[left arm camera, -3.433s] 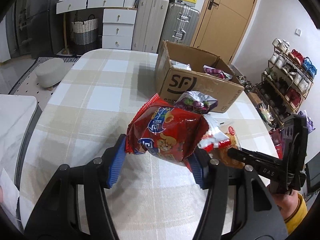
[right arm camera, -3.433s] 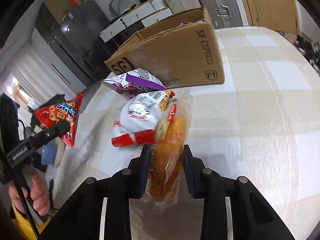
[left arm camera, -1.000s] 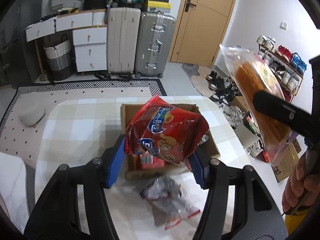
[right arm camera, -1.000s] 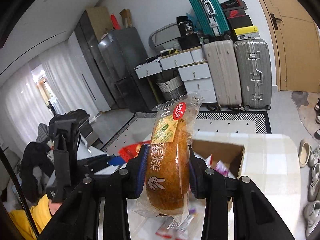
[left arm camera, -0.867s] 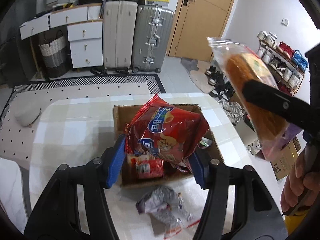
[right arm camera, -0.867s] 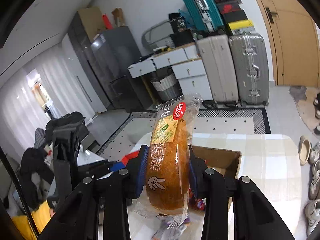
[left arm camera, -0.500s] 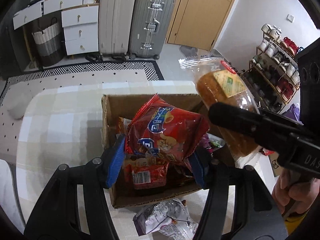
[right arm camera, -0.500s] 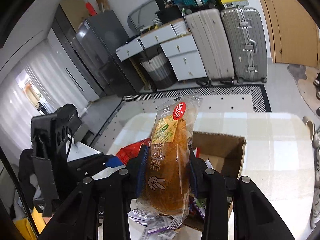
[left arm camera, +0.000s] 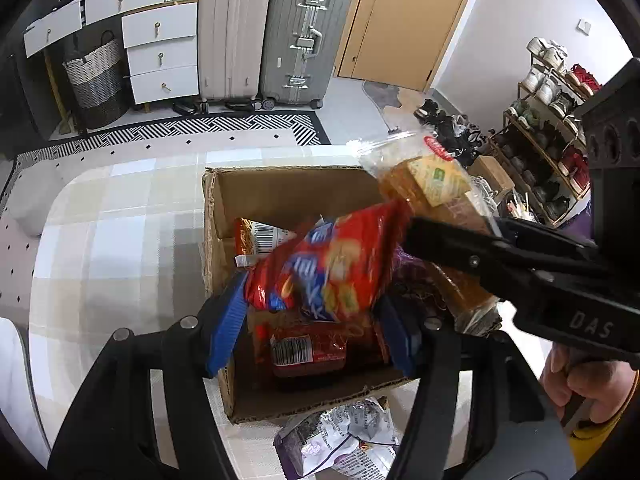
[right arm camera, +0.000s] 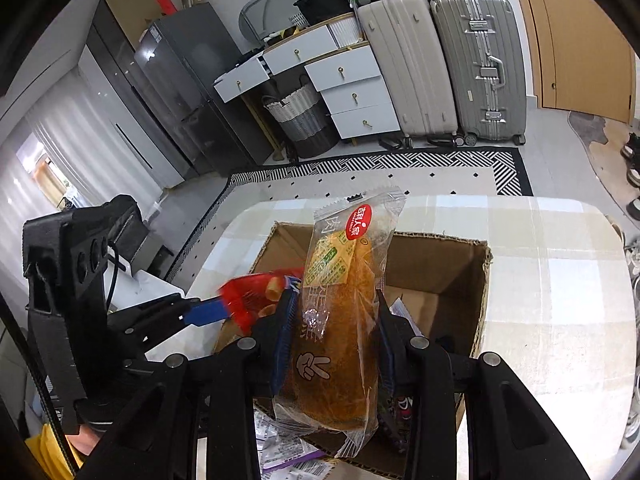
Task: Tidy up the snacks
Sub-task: 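Carry the red bag and bread loaf over the cardboard box with both grippers, then open both grippers to drop the red bag and bread loaf into the box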
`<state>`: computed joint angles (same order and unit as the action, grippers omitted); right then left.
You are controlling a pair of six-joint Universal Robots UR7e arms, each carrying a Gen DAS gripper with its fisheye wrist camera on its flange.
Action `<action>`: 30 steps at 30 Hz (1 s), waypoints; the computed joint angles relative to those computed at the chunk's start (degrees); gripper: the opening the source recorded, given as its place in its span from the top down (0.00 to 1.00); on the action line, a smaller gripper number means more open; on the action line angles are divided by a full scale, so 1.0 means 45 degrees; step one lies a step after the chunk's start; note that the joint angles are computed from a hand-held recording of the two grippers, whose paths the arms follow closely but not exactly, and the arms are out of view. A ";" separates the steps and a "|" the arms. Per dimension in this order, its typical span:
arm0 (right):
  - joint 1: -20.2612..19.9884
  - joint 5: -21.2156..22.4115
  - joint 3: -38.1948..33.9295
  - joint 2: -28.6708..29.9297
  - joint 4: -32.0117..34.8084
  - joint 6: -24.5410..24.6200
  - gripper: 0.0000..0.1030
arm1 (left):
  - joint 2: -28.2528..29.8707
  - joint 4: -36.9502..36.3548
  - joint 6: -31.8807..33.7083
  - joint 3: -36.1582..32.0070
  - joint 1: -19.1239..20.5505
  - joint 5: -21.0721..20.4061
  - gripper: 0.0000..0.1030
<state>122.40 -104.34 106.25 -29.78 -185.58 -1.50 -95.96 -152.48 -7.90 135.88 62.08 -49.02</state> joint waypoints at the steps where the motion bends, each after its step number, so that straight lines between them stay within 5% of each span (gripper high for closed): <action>1: -0.0010 -0.0009 0.0038 0.0023 -0.0042 -0.0014 0.65 | 0.0003 0.0047 0.0025 0.0009 0.0019 0.0021 0.42; 11: -0.0061 -0.0276 -0.0148 0.0247 0.0178 0.0132 0.65 | -0.0794 0.0511 -0.0285 0.0386 -0.0419 0.0637 0.26; 19: 0.0150 -0.0775 -0.0192 0.0406 0.0130 -0.0051 0.65 | -0.1964 0.1338 -0.0818 0.0688 -0.1068 0.1286 0.25; 30: 0.0823 -0.2411 -0.0529 0.0722 0.0152 -0.0455 0.64 | -0.4691 0.5178 -0.3101 0.1150 -0.3118 0.2842 0.24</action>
<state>126.10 -115.19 103.87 -26.53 -184.90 -3.55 -117.07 -129.18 -21.86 141.05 48.05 -36.23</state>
